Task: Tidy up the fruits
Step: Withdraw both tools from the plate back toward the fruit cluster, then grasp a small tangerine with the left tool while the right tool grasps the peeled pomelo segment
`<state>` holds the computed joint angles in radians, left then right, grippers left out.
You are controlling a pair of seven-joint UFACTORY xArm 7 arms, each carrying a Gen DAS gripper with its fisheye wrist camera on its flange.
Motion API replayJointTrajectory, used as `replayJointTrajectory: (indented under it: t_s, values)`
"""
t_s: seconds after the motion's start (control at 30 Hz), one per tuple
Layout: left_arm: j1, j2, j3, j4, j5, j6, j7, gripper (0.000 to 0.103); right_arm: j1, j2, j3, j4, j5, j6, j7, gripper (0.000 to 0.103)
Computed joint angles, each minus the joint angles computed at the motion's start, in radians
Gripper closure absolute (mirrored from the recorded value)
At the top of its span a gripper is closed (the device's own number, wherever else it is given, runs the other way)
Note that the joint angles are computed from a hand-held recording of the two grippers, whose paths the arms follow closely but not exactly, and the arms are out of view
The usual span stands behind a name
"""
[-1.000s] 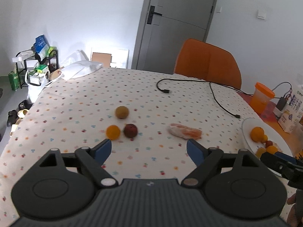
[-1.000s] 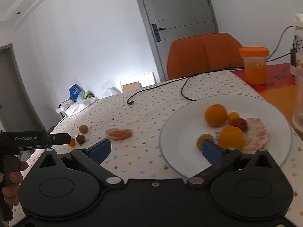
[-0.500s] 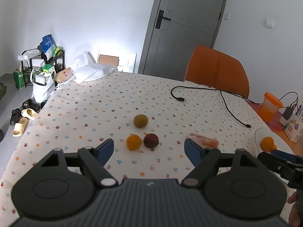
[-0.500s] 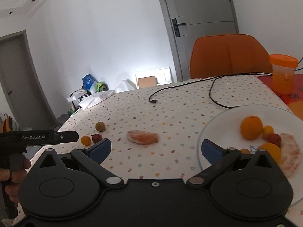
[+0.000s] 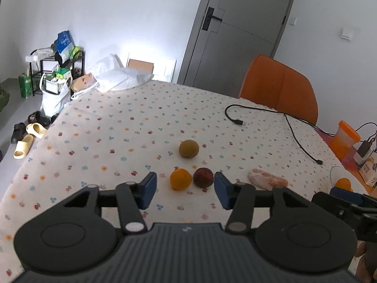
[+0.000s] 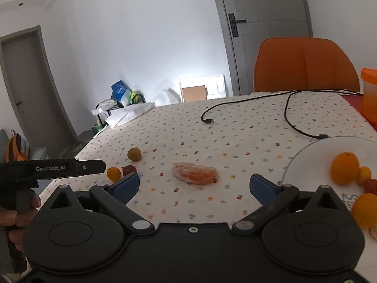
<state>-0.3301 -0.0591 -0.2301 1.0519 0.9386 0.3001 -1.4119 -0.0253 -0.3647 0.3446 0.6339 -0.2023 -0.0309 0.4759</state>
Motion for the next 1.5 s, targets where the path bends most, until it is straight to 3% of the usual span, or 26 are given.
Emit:
replayJointTrajectory:
  t_s: [0.13, 0.3, 0.47, 0.57, 0.7, 0.93, 1.07, 1.23, 1.33, 1.4, 1.43, 1.5]
  values:
    - [0.0, 0.024, 0.012, 0.008, -0.017, -0.011, 0.015, 0.057, 0.005, 0.044, -0.004, 0.029, -0.006, 0.007, -0.006, 0.008]
    - [-0.01, 0.05, 0.03, 0.022, -0.037, -0.015, 0.03, 0.063, 0.079, 0.107, -0.072, 0.069, 0.009, 0.02, -0.043, 0.02]
    - [-0.021, 0.071, 0.049, 0.03, -0.066, -0.033, 0.066, 0.069, 0.115, 0.174, -0.102, 0.119, 0.008, 0.048, -0.052, 0.025]
    - [-0.025, 0.08, 0.061, 0.033, -0.057, -0.051, 0.068, 0.073, 0.175, 0.215, -0.157, 0.146, 0.051, 0.065, -0.092, 0.031]
    - [-0.026, 0.091, 0.075, 0.036, -0.074, -0.079, 0.087, 0.081, 0.14, 0.249, -0.136, 0.177, -0.029, 0.07, -0.022, 0.031]
    - [-0.014, 0.072, 0.088, 0.017, -0.058, -0.088, 0.045, 0.081, 0.14, 0.303, -0.148, 0.243, -0.188, 0.092, 0.098, 0.028]
    - [-0.001, 0.06, 0.082, 0.004, -0.053, -0.088, 0.032, 0.081, 0.151, 0.33, -0.162, 0.28, -0.36, 0.112, 0.226, 0.022]
    - [0.02, 0.04, 0.073, -0.011, -0.015, -0.077, -0.011, 0.081, 0.18, 0.357, -0.205, 0.328, -0.605, 0.147, 0.428, 0.022]
    - [0.026, 0.036, 0.063, -0.01, -0.018, -0.052, -0.014, 0.081, 0.2, 0.359, -0.224, 0.329, -0.607, 0.148, 0.411, 0.023]
    - [0.028, 0.027, 0.057, -0.009, -0.002, -0.037, -0.031, 0.081, 0.208, 0.356, -0.229, 0.327, -0.612, 0.147, 0.4, 0.035]
    - [0.029, 0.021, 0.053, -0.011, 0.009, -0.034, -0.044, 0.081, 0.211, 0.353, -0.23, 0.326, -0.62, 0.153, 0.396, 0.036]
    - [0.032, 0.003, 0.042, -0.017, 0.036, -0.03, -0.077, 0.081, 0.219, 0.34, -0.232, 0.302, -0.52, 0.132, 0.292, 0.037]
